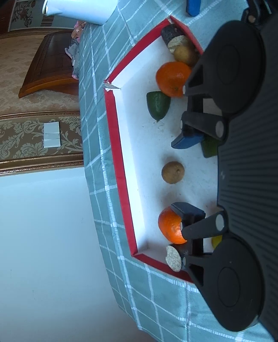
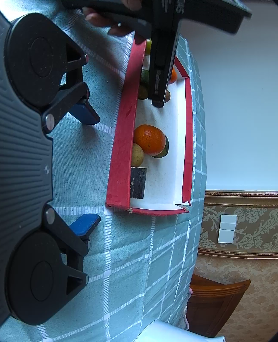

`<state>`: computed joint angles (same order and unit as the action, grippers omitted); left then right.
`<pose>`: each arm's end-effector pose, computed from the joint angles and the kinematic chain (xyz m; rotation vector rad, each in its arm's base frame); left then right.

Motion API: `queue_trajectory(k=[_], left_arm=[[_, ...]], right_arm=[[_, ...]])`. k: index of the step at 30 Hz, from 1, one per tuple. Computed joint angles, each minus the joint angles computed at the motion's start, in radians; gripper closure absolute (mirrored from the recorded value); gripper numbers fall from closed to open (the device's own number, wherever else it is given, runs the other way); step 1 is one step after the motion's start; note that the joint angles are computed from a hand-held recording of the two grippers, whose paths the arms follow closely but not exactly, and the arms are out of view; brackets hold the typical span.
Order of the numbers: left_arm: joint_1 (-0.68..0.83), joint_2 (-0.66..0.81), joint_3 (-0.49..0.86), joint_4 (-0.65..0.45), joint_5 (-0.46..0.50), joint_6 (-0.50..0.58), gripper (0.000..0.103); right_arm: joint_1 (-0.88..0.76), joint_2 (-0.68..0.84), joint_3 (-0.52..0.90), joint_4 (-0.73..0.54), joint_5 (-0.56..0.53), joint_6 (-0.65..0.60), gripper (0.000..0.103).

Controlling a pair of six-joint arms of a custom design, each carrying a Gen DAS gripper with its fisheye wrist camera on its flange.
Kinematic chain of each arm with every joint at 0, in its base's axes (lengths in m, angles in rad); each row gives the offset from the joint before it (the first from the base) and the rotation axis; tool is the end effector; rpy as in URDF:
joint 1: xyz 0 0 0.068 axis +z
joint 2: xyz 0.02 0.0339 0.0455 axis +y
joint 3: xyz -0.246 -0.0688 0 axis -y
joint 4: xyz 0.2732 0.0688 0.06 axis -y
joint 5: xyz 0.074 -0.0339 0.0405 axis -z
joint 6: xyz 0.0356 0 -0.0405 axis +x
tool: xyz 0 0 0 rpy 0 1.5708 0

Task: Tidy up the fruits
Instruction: 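Lower the kiwi into the tray and open the left gripper, then withdraw the open left gripper from the tray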

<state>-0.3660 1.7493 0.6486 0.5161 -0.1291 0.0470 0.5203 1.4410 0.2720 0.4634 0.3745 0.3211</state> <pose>0.3117 -0.1146 0.0789 0.3676 2.1186 -0.0463 0.2076 0.1039 0.0600 -0.0274 2.2188 0.0346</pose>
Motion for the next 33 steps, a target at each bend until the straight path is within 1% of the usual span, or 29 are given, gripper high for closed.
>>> queue_trajectory(k=[1, 3, 5, 7, 8, 10, 12, 15, 17, 21, 23, 26, 29, 33], left_arm=[[0.003, -0.024, -0.019, -0.003, -0.003, -0.011, 0.047], [0.003, -0.078, -0.065, 0.004, -0.036, -0.029, 0.036], [-0.003, -0.136, -0.125, 0.036, -0.090, -0.032, 0.031], [0.005, -0.208, -0.189, 0.061, -0.100, -0.033, 0.026], [0.011, -0.247, -0.210, 0.045, -0.101, -0.044, 0.022], [0.022, -0.321, -0.244, -0.003, -0.103, -0.069, 0.019], [0.041, -0.407, -0.290, -0.038, -0.079, -0.091, 0.013], [0.051, -0.549, -0.358, -0.109, -0.076, -0.129, 0.006], [0.047, -0.648, -0.403, -0.156, -0.088, -0.149, 0.004], [-0.014, -0.853, -0.491, -0.256, -0.176, -0.175, 0.000], [-0.058, -0.956, -0.527, -0.316, -0.232, -0.186, 0.000], [-0.106, -1.124, -0.568, -0.435, -0.267, -0.202, 0.000], [-0.127, -1.247, -0.583, -0.543, -0.264, -0.227, 0.000], [-0.161, -1.322, -0.585, -0.627, -0.290, -0.251, 0.000]], right_arm=[[0.000, 0.000, 0.000, 0.000, 0.001, 0.000, 0.012], [0.004, 0.001, 0.000, 0.001, 0.007, -0.003, 0.012], [0.016, -0.003, -0.007, 0.012, 0.019, -0.005, 0.012], [0.029, -0.008, -0.015, 0.028, 0.024, -0.008, 0.012], [0.039, -0.009, -0.017, 0.030, 0.029, -0.012, 0.012], [0.053, -0.011, -0.019, 0.036, 0.040, -0.018, 0.012], [0.070, -0.020, -0.028, 0.045, 0.055, -0.008, 0.012], [0.118, -0.048, -0.038, 0.023, 0.108, 0.026, 0.012], [0.160, -0.080, -0.049, 0.011, 0.151, 0.059, 0.012], [0.234, -0.144, -0.051, -0.039, 0.215, 0.120, 0.012], [0.271, -0.147, -0.030, -0.069, 0.258, 0.137, 0.012], [0.314, -0.142, 0.002, -0.119, 0.325, 0.159, 0.012], [0.333, -0.152, 0.013, -0.142, 0.351, 0.180, 0.012], [0.346, -0.156, 0.025, -0.179, 0.364, 0.213, 0.012]])
